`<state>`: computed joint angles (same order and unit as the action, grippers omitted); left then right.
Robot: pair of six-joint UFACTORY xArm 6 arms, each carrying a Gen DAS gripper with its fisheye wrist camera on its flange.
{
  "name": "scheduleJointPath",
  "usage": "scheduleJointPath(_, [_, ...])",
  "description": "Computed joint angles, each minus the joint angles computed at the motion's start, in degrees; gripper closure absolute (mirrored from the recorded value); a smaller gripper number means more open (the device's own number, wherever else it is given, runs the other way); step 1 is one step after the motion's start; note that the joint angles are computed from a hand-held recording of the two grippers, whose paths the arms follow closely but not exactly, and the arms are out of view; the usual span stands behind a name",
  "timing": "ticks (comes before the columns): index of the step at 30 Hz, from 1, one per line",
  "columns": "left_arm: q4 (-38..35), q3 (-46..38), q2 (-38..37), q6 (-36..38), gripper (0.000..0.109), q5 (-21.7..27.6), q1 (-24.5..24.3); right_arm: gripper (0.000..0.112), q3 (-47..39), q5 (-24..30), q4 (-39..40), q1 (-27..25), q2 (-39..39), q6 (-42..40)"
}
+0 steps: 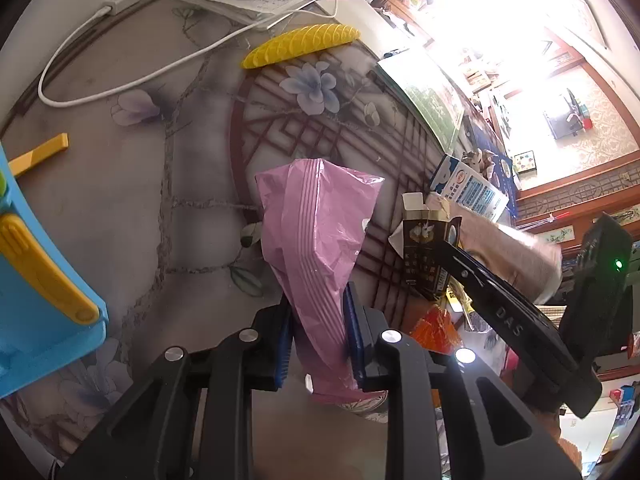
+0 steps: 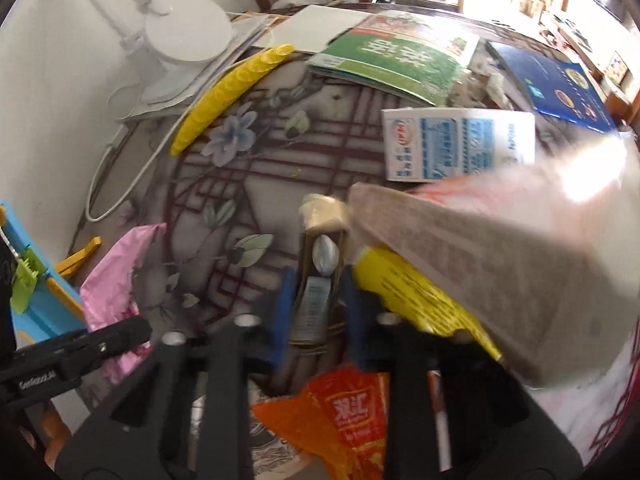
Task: Collect trash
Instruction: 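Carry the pink bag and brown box to the red bin and release both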
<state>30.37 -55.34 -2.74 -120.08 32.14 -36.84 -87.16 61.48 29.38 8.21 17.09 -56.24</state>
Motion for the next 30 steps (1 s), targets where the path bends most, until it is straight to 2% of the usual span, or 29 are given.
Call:
scheduleJointPath(11, [0.5, -5.3, 2.5, 5.2, 0.087, 2.7, 0.1, 0.092, -5.9, 12.5, 10.4, -6.8, -1.7, -2.1])
scheduleJointPath(20, [2.1, -11.2, 5.9, 7.4, 0.087, 3.6, -0.4, 0.092, -7.8, 14.5, 15.2, -12.3, -2.9, -1.8])
scheduleJointPath(30, [3.5, -22.7, 11.8, 14.0, 0.087, 8.6, -2.0, 0.092, -12.9, 14.7, 16.5, -17.5, 0.7, 1.0])
